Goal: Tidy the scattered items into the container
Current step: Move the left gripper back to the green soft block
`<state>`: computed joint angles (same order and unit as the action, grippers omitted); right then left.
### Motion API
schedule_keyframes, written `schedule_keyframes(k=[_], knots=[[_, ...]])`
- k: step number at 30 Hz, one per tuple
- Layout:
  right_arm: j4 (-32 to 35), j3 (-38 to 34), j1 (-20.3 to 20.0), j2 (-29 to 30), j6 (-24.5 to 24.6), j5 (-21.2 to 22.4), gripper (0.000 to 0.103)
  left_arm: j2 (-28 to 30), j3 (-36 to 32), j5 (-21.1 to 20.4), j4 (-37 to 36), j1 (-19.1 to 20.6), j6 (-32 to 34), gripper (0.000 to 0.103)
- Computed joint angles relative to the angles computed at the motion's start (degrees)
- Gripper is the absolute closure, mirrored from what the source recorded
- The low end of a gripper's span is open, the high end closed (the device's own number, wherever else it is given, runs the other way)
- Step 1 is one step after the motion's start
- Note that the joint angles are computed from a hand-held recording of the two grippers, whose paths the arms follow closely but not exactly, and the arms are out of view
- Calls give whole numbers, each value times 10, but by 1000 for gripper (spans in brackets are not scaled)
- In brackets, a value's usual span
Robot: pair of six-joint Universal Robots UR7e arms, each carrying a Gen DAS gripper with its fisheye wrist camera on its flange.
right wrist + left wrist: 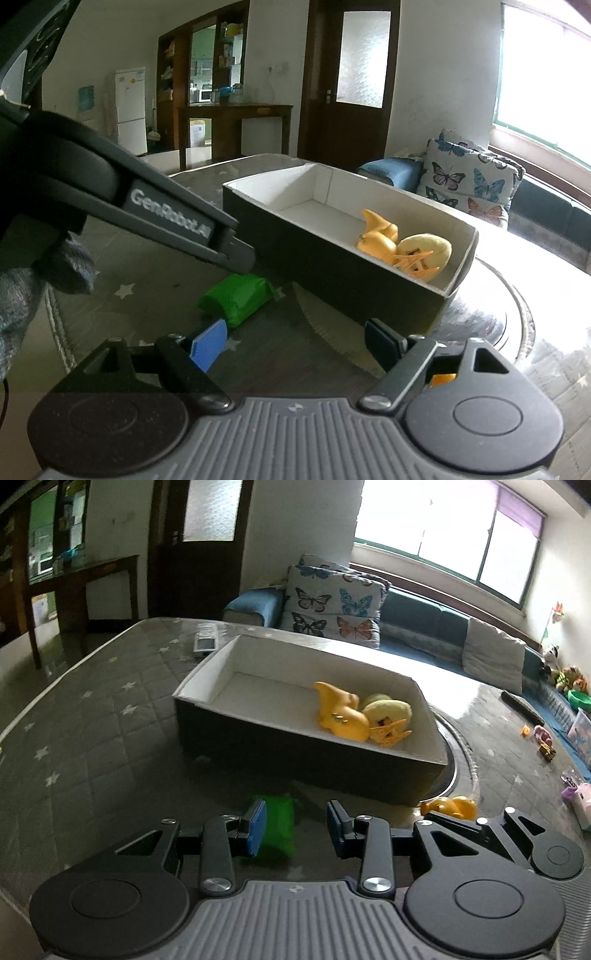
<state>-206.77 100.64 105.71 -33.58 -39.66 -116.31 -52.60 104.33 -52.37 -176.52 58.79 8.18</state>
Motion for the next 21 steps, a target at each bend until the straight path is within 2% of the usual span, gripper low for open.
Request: schedule_keyframes(k=[9,21], knots=[[18,-4,0,15,15,9,19,-27,14,-1,1,31,-39,65],[54,-32,1,38,7,20,21,-39,9,-74,32,54,-48,65]])
